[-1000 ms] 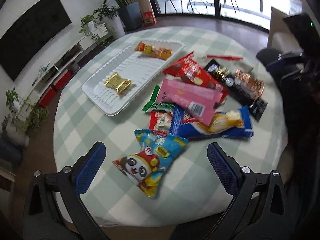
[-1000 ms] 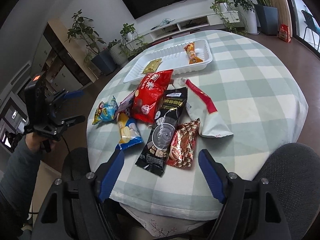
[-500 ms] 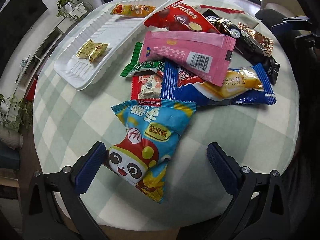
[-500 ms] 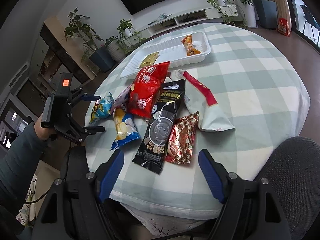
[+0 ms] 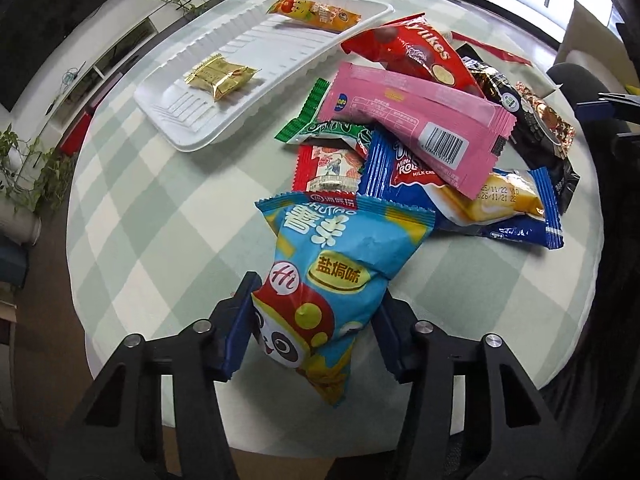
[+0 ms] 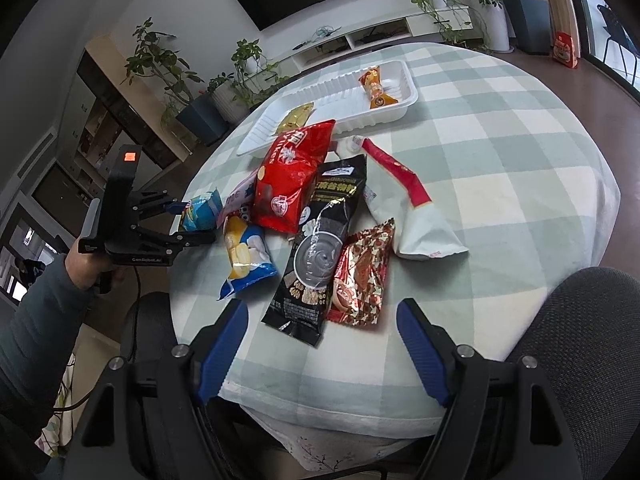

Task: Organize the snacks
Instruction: 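Grasp the blue panda-print bag with the left gripper, then grasp the white-and-red stick packet with the right gripper while the left gripper holds the blue bag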

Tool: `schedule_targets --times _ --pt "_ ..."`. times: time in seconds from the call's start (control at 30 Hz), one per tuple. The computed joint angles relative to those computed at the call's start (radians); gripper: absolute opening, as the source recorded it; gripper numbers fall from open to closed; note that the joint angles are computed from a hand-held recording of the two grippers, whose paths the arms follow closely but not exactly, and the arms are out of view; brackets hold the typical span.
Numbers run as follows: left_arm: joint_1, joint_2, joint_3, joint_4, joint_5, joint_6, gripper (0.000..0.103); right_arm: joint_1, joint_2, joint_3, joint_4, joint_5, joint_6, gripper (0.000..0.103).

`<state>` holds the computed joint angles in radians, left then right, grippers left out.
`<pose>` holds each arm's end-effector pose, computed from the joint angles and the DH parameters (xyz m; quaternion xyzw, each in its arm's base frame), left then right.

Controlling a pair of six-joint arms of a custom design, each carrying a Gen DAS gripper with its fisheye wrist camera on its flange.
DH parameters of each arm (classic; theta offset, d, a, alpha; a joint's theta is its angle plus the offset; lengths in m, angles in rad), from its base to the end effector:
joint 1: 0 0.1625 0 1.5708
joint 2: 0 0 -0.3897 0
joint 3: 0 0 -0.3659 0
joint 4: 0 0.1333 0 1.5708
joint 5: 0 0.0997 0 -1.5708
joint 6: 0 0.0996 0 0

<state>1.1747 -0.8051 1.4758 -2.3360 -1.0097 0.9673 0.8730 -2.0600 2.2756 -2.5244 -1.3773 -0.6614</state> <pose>-0.0843 -0.6844 0.1415 0.5946 0.7536 0.0344 0.2782 -0.0848 -0.3384 0.4230 0.0179 -0.9288 0.3359 0.1555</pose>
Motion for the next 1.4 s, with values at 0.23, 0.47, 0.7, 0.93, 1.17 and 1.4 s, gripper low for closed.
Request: schedule_targets --times 0.23,0.47,0.7,0.93,1.17,1.4 --pt "0.009 -0.056 0.057 -0.024 -0.046 -0.112 0.047 -0.002 0.01 -0.011 -0.044 -0.016 -0.014 0.08" --pt "0.044 -0.141 0.094 -0.02 -0.201 -0.322 0.046 0.049 0.071 -0.058 -0.136 -0.102 -0.066 0.078" --pt "0.06 -0.261 0.215 -0.094 -0.34 -0.502 0.046 0.131 0.208 -0.173 -0.162 -0.255 -0.101 0.069" --pt "0.073 -0.312 0.304 -0.123 -0.426 -0.577 0.046 0.171 0.28 -0.25 -0.09 -0.377 -0.162 0.061" --pt "0.067 -0.312 0.327 -0.145 -0.435 -0.58 0.046 0.23 0.321 -0.273 -0.101 -0.467 -0.228 0.056" --pt "0.074 -0.302 0.314 -0.144 -0.448 -0.583 0.046 0.288 0.357 -0.246 -0.195 -0.536 -0.298 0.054"
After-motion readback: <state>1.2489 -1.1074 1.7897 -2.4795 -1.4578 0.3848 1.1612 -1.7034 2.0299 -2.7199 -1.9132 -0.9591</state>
